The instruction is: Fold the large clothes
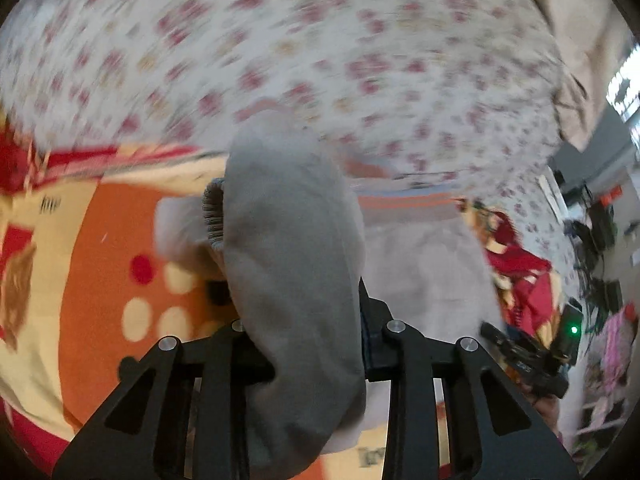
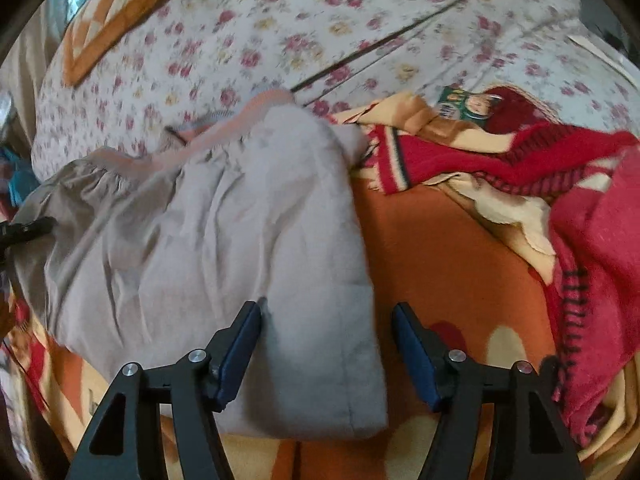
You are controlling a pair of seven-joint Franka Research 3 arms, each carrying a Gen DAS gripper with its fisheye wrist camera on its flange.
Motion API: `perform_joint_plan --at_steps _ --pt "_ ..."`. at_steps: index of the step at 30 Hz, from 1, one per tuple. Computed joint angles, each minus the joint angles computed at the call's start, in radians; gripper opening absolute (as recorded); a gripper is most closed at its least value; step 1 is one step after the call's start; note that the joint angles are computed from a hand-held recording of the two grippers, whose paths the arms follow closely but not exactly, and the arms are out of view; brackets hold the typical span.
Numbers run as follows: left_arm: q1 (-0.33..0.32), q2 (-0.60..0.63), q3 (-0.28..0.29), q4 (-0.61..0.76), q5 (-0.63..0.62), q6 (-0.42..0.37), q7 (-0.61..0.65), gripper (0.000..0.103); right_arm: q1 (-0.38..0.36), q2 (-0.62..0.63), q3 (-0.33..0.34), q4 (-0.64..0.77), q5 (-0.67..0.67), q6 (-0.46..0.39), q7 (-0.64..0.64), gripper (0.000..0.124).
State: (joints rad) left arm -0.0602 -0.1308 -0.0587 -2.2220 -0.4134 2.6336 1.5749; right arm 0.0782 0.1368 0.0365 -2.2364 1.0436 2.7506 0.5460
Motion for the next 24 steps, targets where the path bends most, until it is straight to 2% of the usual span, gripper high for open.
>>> perform_joint_plan --at_steps 6,10,13,15,16,17,18,19,21,22,24 --pt "-0.049 0.130 -0.098 0.218 0.231 -0.105 -0.192 0.025 -0.058 -0.015 -0.031 0.040 0.188 -0.079 -0.048 0.066" --pt "-0.116 0.296 -0.148 0.402 0.419 -0.199 -0.320 0.025 -0.079 -0.015 -0.053 0.050 0.204 -0.082 -0.048 0.066" --pt "-0.161 0.424 -0.168 0.520 0.482 -0.270 -0.365 0.025 -0.093 -0.013 -0.060 0.059 0.236 -0.063 -0.059 0.066" --pt "-0.181 0.493 -0.178 0.577 0.501 -0.299 -0.370 0.029 -0.099 0.007 -0.064 0.080 0.223 -0.062 -0.018 0.066" --pt "-0.183 0.503 -0.183 0.583 0.499 -0.296 -0.366 0.032 -0.105 0.017 -0.067 0.087 0.214 -0.071 0.010 0.066" --pt "-0.175 0.503 -0.195 0.577 0.477 -0.284 -0.346 0.043 -0.110 0.019 -0.067 0.089 0.207 -0.076 0.026 0.066" --pt "-0.151 0.495 -0.217 0.561 0.422 -0.261 -0.302 0.055 -0.115 0.020 -0.067 0.089 0.202 -0.081 0.038 0.066" --pt "-0.106 0.470 -0.256 0.528 0.311 -0.223 -0.225 0.060 -0.119 0.021 -0.066 0.090 0.201 -0.087 0.046 0.066" --pt "-0.022 0.424 -0.324 0.484 0.055 -0.206 -0.045 0.062 -0.127 0.013 -0.063 0.085 0.212 -0.096 0.036 0.066" --pt "0.007 0.400 -0.341 0.477 -0.030 -0.232 0.022 0.062 -0.125 0.012 -0.060 0.085 0.218 -0.092 0.030 0.066" --pt "-0.010 0.323 -0.305 0.423 -0.025 -0.206 0.037 0.062 -0.120 0.004 -0.054 0.078 0.232 -0.084 0.007 0.066"
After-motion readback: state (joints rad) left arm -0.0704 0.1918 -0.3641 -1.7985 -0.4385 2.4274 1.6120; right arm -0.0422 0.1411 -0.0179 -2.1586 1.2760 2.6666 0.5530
